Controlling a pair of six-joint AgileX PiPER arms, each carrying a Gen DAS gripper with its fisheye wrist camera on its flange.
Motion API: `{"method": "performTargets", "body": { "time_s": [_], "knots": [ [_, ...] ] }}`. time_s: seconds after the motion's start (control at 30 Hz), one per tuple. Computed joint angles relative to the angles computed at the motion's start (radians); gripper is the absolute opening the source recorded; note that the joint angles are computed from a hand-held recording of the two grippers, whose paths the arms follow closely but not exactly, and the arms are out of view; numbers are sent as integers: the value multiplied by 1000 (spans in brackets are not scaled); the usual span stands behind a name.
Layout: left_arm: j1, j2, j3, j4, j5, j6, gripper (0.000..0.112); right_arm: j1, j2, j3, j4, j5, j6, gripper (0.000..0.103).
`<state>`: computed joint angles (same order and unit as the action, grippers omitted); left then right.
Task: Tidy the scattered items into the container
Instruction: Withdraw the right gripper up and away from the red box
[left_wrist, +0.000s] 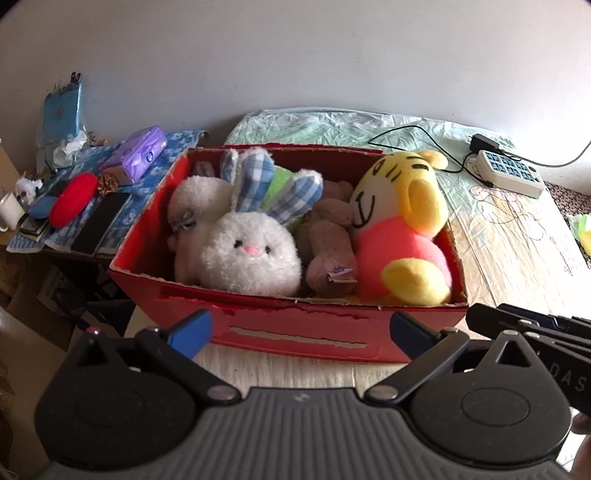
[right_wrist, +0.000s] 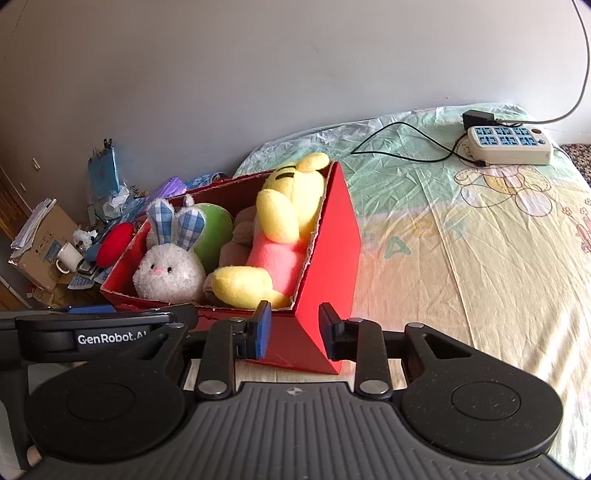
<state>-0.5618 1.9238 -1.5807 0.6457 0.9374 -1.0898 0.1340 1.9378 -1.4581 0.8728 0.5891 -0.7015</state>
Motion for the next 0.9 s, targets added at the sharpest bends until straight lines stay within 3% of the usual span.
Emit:
{"method": "performTargets", "body": {
  "time_s": [0.17,0.37,0.6,0.7,0.9],
  "knots": [
    [-4,12,-27,-36,-9,54,102,24,-2,-26,-249,-31,254,32],
    [7,51,-80,-108,-13,154,102,59,-6,-33,-495,-53,508,40],
    [45,62,-128,-141,9,272,102,140,3,-77,-872,-24,920,60],
    [46,62,-133,-128,10,318,102,163,2,-87,-960,-15,1042,65],
    [47,55,-141,-189,-69,463,102,186,-22,-70,-1146,4,1292,63]
  ]
}}
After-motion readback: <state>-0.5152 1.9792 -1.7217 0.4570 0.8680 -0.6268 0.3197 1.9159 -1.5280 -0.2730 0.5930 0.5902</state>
